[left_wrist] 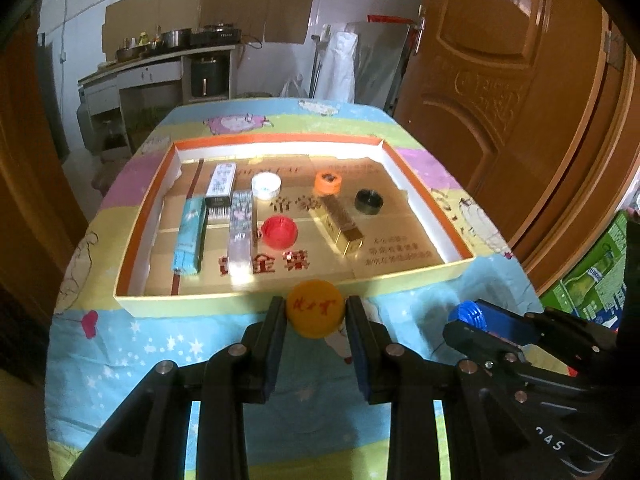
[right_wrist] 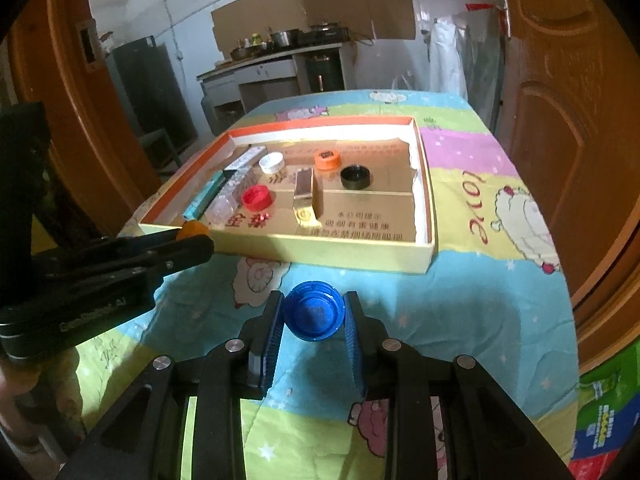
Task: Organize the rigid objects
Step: 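Carry the yellow cap with the left tool while the right tool carries the blue cap into the tray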
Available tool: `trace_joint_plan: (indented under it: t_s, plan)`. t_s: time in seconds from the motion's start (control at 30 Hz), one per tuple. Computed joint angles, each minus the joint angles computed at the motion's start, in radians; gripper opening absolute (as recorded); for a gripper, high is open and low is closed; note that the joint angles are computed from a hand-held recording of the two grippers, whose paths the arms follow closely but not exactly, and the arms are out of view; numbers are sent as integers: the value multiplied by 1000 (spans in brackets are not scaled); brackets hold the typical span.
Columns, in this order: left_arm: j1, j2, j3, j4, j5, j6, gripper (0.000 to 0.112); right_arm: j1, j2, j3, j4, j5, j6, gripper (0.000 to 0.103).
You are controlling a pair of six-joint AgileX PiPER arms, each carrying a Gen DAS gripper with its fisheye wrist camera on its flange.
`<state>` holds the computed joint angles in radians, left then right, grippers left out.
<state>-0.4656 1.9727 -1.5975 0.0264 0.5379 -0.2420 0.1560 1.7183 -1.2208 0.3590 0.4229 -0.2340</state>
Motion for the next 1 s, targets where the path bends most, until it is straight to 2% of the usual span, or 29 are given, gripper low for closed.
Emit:
trace_joint_plan:
  t_s: [0.47, 0.73, 1.0]
  plan:
    - [-2, 19, -113, 27, 39, -20, 31, -1, 22, -128, -93, 27, 44, 31]
    - [0, 64, -205, 67, 83, -63, 31, -3, 66, -201, -110, 50, 40, 31]
    - [15, 140, -342, 44, 145, -33, 31, -4, 125, -277, -125, 72, 36, 31]
